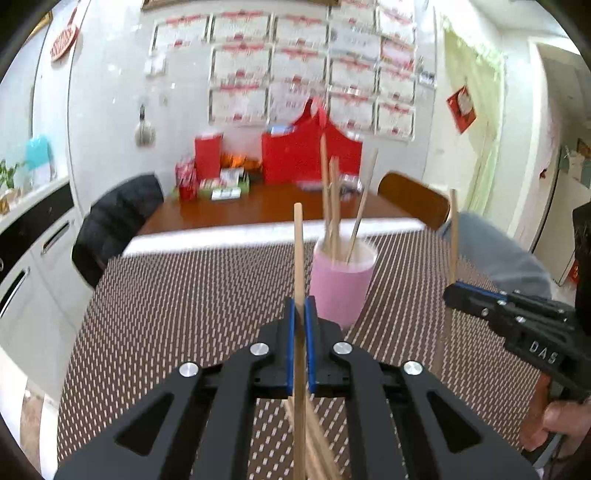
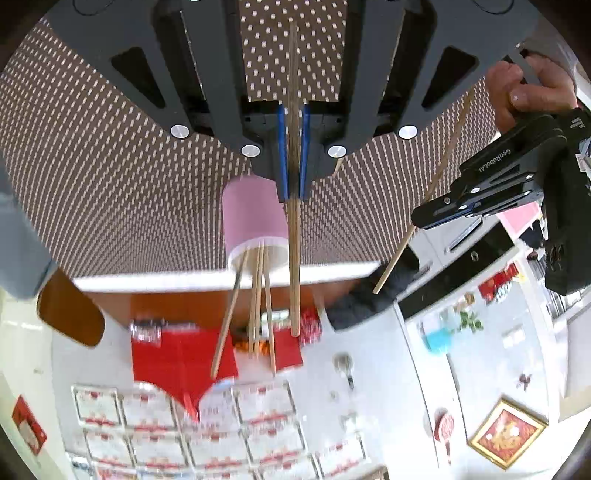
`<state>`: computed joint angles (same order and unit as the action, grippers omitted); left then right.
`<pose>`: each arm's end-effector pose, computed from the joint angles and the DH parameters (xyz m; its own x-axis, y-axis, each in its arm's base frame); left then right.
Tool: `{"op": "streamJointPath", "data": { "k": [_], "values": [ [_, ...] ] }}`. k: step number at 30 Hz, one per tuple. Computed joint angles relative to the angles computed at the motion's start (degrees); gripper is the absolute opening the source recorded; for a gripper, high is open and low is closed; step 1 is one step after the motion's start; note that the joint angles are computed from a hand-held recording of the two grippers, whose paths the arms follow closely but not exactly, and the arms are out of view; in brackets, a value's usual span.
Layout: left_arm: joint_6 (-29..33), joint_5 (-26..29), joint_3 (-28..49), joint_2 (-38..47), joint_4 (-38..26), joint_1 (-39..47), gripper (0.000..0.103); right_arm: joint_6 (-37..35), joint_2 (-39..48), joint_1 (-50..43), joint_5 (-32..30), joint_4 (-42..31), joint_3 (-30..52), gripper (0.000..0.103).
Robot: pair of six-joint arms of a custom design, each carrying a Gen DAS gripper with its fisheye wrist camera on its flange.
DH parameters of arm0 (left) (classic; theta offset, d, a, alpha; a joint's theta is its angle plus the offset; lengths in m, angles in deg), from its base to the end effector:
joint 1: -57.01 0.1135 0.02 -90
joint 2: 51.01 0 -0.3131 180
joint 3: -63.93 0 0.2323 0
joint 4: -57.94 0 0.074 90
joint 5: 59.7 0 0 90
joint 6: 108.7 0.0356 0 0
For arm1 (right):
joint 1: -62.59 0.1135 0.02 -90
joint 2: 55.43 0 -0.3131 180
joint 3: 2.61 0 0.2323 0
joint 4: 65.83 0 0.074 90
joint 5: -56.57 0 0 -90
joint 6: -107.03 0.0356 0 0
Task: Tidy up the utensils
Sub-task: 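Lift both held chopsticks upright and carry them above the pink cup, then lower the chopsticks into the pink cup and open both grippers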
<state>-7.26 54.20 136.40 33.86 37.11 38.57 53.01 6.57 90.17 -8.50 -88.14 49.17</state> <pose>0.2876 -0.1111 0.3171 -0.3884 0.3207 -0.8639 0.7017 0.7106 -0.0517 0.1764 0.0752 0.2916 -0.4473 0.3674 -0.8154 0.1952 0.9298 0.3119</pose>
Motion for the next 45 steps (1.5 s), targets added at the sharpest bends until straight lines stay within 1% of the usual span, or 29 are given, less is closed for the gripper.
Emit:
{"op": "streamJointPath", "data": {
  "k": [4,10,15,21,24,27,31,36,40,45],
  "values": [
    [-3.1,-0.9,4.7,0.4,1.8,-2.4,0.005,-3.7,-0.6,-1.1,1.5,0.9,3.1,0.006],
    [-6.3,-1.3,10.1,1.0,4.4,-4.4,0.005,-10.0,-1.7,-4.9,0.7,0.9,8.3,0.006],
    [-8.5,-1.4,14.1,2.3,6.4,-5.6,0.005,-14.5,-1.2,-8.4,-1.4,0.2,13.3,0.006],
    [-11.2,0.5,21.6,7.6,8.1,-5.7,0.005,-18.1,1.1,-14.9,-7.6,-0.4,19.3,0.006],
    [-13.3,2.3,25.3,10.8,10.5,-5.9,0.005,-19.5,2.8,-18.5,-10.7,-0.5,22.1,0.006],
    [-16.0,4.1,28.5,14.5,13.4,-6.4,0.005,-21.1,5.1,-21.3,-12.5,-0.9,24.6,0.006],
    [-19.3,5.8,30.6,19.2,18.5,-7.7,0.005,-21.9,8.1,-24.6,-15.4,-0.2,25.2,0.006],
    [-22.1,5.6,31.4,24.6,23.8,-9.5,0.005,-21.7,10.6,-27.7,-18.7,2.1,23.5,0.006],
    [-23.3,6.1,32.4,28.7,26.2,-10.5,0.005,-21.9,11.9,-29.5,-20.6,3.2,22.5,0.006],
    [-24.5,6.1,33.3,32.8,27.2,-10.9,0.005,-22.0,13.3,-30.5,-21.8,4.5,21.0,0.006]
  ]
}}
